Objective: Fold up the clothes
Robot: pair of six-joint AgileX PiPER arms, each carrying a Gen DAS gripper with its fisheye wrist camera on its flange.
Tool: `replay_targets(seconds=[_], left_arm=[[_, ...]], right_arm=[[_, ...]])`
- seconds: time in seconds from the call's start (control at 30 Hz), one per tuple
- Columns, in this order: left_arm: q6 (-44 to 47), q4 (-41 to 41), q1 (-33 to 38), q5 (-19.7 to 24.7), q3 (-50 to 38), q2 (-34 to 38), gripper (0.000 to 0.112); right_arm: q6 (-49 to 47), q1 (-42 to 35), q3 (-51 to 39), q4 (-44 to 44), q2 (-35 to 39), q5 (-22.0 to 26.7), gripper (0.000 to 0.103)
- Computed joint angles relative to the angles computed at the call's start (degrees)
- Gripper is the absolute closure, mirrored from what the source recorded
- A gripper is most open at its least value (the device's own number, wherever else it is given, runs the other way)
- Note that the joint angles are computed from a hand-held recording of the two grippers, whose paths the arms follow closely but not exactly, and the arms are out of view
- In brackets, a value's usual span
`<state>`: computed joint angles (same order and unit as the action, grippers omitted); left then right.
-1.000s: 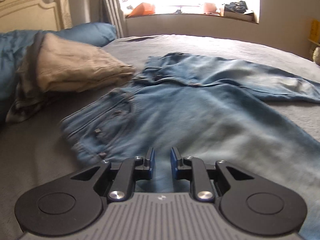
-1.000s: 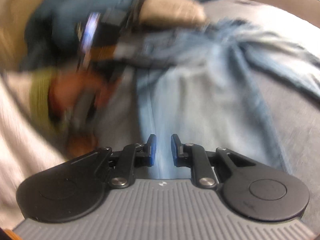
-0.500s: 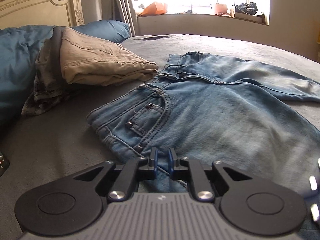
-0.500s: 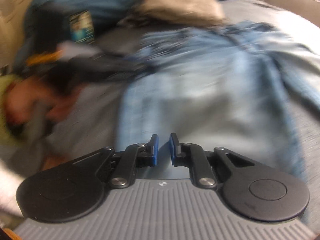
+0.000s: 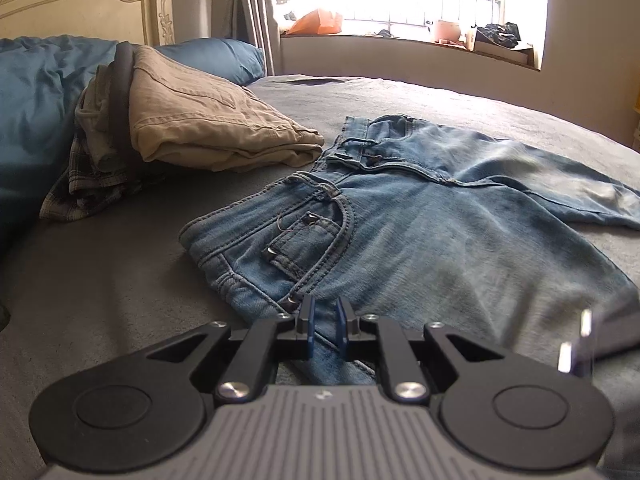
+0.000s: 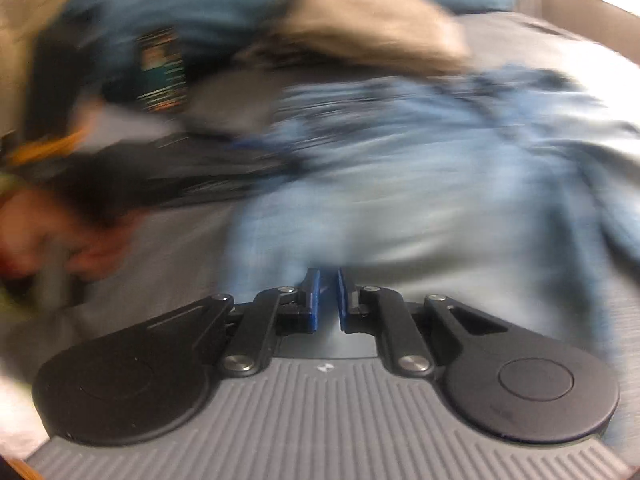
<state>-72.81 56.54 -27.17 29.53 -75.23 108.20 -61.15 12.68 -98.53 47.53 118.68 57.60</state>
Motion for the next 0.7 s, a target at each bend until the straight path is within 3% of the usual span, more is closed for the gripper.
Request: replay_targets(seconds=[0.13,0.2,0.33,0.4,0.5,0.7], left_arm=[[-0.5,0.2,0.6,-0.3,0.2,-0.2,0.097],[-0.2,-0.1,0.8,-0.7,0.4,-0.4,0.097],[-1.6,1.1,0.7,-0.8,0.9,-0.5,0.097],[-3.4,2.6,0.5,-0.7,1.3,-0.5,0.097],[-5.9,4.5,0.2,-0.4,1.7,-0.4,0.097],[-7.1,5.4,0.0,-0.2,1.8,-0.4,0.096]], right_arm=[[-6.2,0.4,0.4,3.6,-0.4,5.5,0.097],[-5.0,-0.9,-2.2,4.0,0.2,3.4,0.097],[11.0,-2.2,-14.6,-5.1,6.5,-5.7,0.096],[14.8,-2.0,-18.7,-8.4,9.3,-5.2,0.096],[7.9,0.2,-12.3,-5.1,7.2,-7.7,0.096],[-9.9,3.4,-2.2,4.3,2.0,-1.7,0.095]])
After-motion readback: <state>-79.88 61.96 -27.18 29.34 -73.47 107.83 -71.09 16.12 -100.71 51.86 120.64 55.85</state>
